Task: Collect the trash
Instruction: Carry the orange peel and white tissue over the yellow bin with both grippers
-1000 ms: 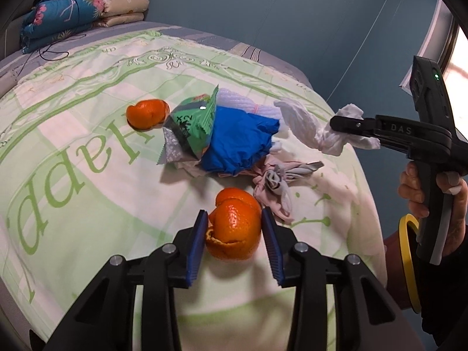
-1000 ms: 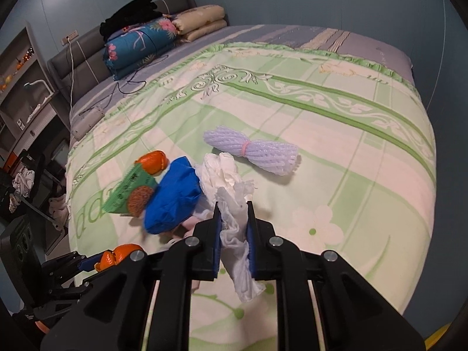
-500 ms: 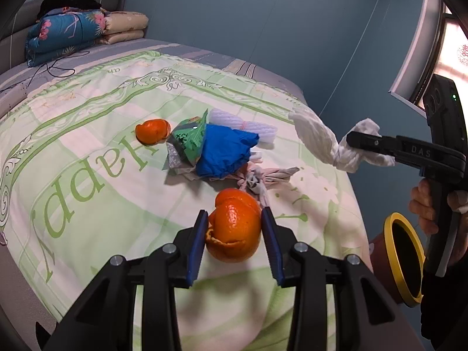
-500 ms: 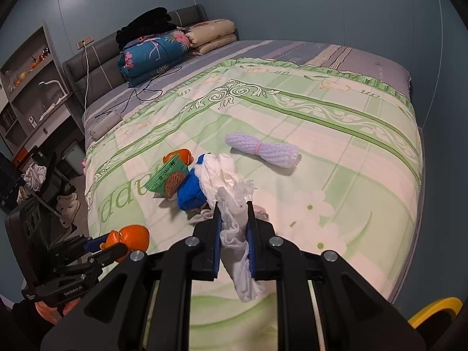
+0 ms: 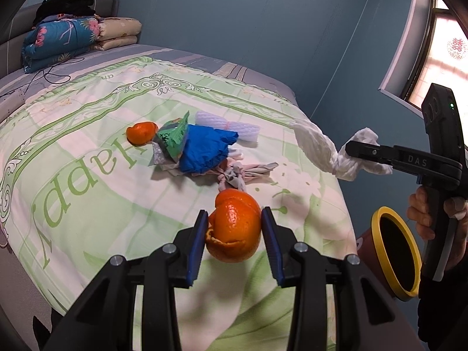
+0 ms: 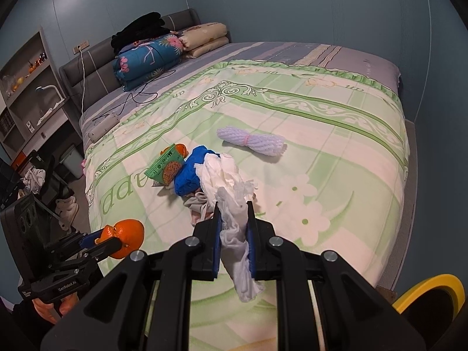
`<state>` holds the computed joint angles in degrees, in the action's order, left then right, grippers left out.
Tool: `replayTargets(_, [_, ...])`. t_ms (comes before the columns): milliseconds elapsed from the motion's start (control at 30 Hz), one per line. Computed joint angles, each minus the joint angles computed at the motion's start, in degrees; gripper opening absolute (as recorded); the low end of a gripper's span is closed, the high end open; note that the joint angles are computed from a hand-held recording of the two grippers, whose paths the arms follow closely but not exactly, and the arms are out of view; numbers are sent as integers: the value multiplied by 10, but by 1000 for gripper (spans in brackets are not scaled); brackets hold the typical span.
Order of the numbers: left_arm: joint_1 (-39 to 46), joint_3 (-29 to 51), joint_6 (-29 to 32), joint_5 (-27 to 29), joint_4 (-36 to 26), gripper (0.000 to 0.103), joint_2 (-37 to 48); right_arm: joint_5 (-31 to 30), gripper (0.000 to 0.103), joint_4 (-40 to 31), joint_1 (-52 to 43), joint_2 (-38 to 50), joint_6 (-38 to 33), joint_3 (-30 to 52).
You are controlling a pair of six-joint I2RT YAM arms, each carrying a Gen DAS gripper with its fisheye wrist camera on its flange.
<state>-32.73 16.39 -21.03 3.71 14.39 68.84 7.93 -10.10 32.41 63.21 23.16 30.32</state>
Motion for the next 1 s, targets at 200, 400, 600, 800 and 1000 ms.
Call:
replayTargets(200, [-34, 4, -14, -18, -6, 35, -9, 4, 13, -31, -3, -56, 6, -22])
replayTargets(400, [-72, 13, -26, -39, -15, 35, -14, 12, 13, -73, -10, -126, 8, -40])
replayTargets(600, [-113, 25, -39, -65, -29, 35, -22, 10, 13, -126, -32, -204, 6, -51])
replayTargets(800, [-156, 41, -54, -86, -38, 35, -10, 9, 13, -181, -55, -274, 1, -56])
replayTargets(1000, [-205, 65, -68, -104, -43, 35, 9, 1, 13, -238, -91, -344, -9, -57])
